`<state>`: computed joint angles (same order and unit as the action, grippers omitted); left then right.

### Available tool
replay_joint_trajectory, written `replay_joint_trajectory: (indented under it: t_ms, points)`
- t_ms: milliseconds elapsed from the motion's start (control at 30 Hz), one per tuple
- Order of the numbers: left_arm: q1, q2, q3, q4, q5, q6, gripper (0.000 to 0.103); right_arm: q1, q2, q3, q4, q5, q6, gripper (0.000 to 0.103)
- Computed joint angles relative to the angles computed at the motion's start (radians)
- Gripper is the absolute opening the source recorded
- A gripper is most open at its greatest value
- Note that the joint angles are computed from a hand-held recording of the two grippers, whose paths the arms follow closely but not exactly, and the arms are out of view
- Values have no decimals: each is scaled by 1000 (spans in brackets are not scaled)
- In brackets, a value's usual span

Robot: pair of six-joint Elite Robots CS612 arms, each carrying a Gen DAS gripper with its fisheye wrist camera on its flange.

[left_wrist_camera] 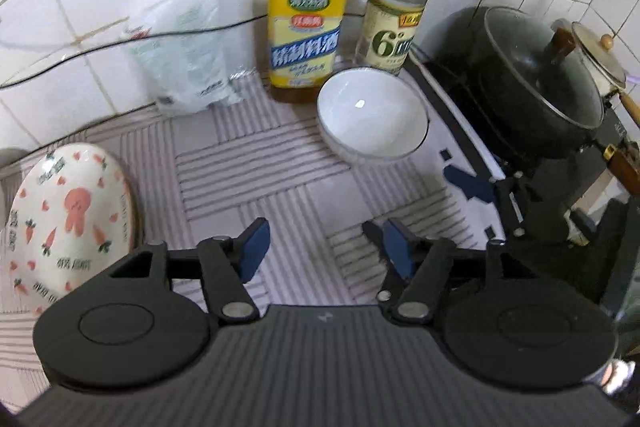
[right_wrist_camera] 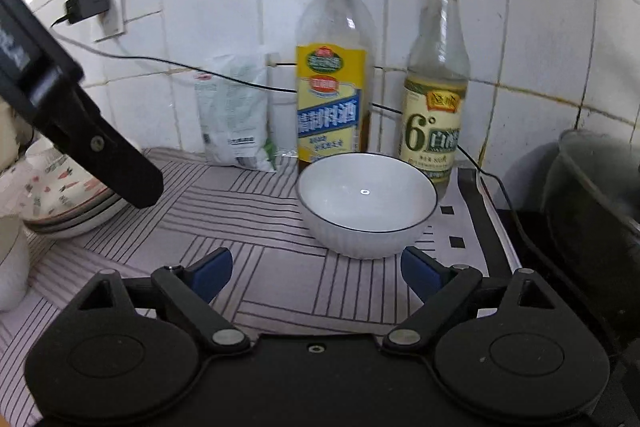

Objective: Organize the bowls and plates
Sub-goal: 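Move both grippers to the second white bowl rim and close them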

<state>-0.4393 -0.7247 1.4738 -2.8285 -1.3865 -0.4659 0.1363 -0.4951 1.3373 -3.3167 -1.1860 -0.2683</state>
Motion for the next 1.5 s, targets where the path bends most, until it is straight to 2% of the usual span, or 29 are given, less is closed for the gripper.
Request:
replay_joint_trajectory:
  t_ms: [133,333,500,833,967,1067,1167,1300,1367,1500]
  points:
    - [-2,33,-49,14,3,10,65,-1,21,-36,35,-19,2,94]
    - [-4,97,-96,-60,47,-10,66,2,50,-76,52,-37,35,94]
    - [4,140,-138,-75,53,-35,66,10,79,-112,61,-71,73,94]
    - [31,208,-248,-1,18,-77,64,22,107,-173,83,-89,123,95]
    - [41,228,-276,16,-3,-84,45,29,118,-199,106,-117,131,96]
    - [43,243,-289,5,0,-90,45,33,126,-220,128,-135,130,96]
    - [52,253,-301,20,-33,-111,43,34,127,-223,128,-141,148,95]
    - [60,258,-294,-22,-73,-132,23,34,128,-229,133,-133,148,95]
    - [60,258,-292,-22,-75,-128,19,35,129,-232,136,-130,139,95]
    - [60,248,-283,5,-90,-134,17,37,139,-245,136,-125,122,96]
